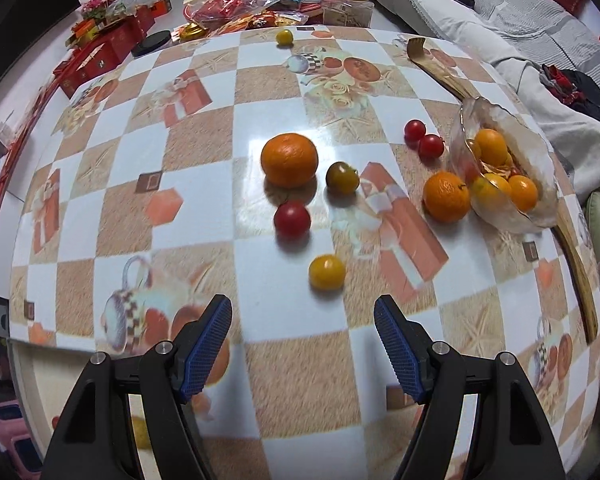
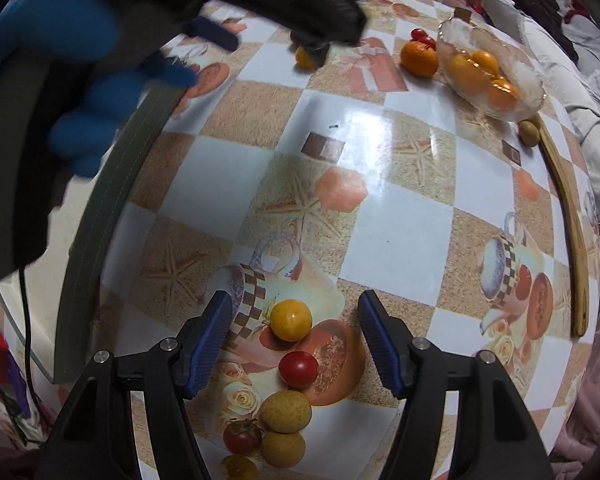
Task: Organize fruits
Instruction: 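Move both grippers back toward the remaining cherry tomatoes, then grasp a yellow cherry tomato with the left gripper while the right grasps another yellow cherry tomato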
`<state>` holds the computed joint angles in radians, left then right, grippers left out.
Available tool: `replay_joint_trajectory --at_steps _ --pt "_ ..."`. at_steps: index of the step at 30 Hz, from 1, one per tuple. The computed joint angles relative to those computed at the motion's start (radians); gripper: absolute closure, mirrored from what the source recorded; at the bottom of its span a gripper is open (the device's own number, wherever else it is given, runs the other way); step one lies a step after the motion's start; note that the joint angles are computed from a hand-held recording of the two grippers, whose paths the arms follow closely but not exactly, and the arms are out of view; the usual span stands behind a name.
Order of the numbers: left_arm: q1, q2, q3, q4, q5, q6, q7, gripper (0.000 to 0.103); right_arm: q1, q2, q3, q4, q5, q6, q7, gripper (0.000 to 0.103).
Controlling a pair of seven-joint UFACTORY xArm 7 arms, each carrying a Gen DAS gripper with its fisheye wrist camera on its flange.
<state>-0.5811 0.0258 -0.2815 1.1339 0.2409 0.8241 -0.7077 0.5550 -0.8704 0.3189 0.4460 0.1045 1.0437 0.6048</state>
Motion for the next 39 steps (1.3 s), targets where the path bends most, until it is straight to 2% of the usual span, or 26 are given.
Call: replay_joint_trajectory --at_steps 2,7,8,9,11,13,15,16,18,19,26,33,39 --pt "-0.008 0.037 -0.002 0.033 0.029 0.012 -0.011 0.028 0.001 0.015 -0.005 -0.004 0.001 -0.009 -0.012 0.038" --pt "-0.035 0.087 0.007 0.076 0.078 0.041 -0.046 0.029 0.006 0.038 0.011 0.006 -0.025 -0.002 -0.032 0.041" --pt "-0.039 0.094 0.010 0.081 0.082 0.045 -0.050 0.037 0.006 0.043 0.018 0.010 -0.034 0.003 -0.034 0.044" --pt "-0.041 0.103 0.011 0.089 0.076 0.051 -0.047 0.040 0.013 0.042 0.025 0.011 -0.033 0.007 -0.028 0.046" --pt "-0.047 0.104 0.017 0.091 0.081 0.047 -0.060 0.040 0.019 0.044 0.026 0.011 -0.035 0.004 -0.030 0.052" --pt "-0.050 0.107 0.019 0.094 0.082 0.048 -0.061 0.047 0.026 0.040 0.030 0.008 -0.035 0.002 -0.028 0.060" --pt "-0.051 0.105 0.019 0.093 0.073 0.040 -0.054 0.061 0.034 0.040 0.029 0.008 -0.032 -0.003 -0.030 0.076" --pt "-0.052 0.104 0.018 0.091 0.069 0.032 -0.050 0.066 0.039 0.038 0.033 0.008 -0.028 -0.005 -0.025 0.079" --pt "-0.054 0.102 0.017 0.087 0.069 0.022 -0.048 0.078 0.048 0.017 0.025 -0.005 -0.021 -0.003 -0.024 0.080" --pt "-0.056 0.099 0.017 0.083 0.071 0.018 -0.049 0.080 0.050 0.013 0.024 -0.004 -0.016 -0.003 -0.020 0.080" --pt "-0.039 0.007 0.008 -0.012 0.032 -0.022 -0.043 0.080 0.051 -0.114 -0.041 -0.064 0.063 -0.024 -0.009 0.080" --pt "-0.007 -0.141 -0.016 -0.124 -0.037 -0.031 -0.013 0.080 0.017 -0.215 -0.060 -0.087 0.093 0.023 0.013 0.080" --pt "0.015 -0.302 -0.033 -0.241 -0.125 -0.017 0.007 0.080 -0.008 -0.218 -0.057 -0.062 0.111 0.047 0.020 0.080"
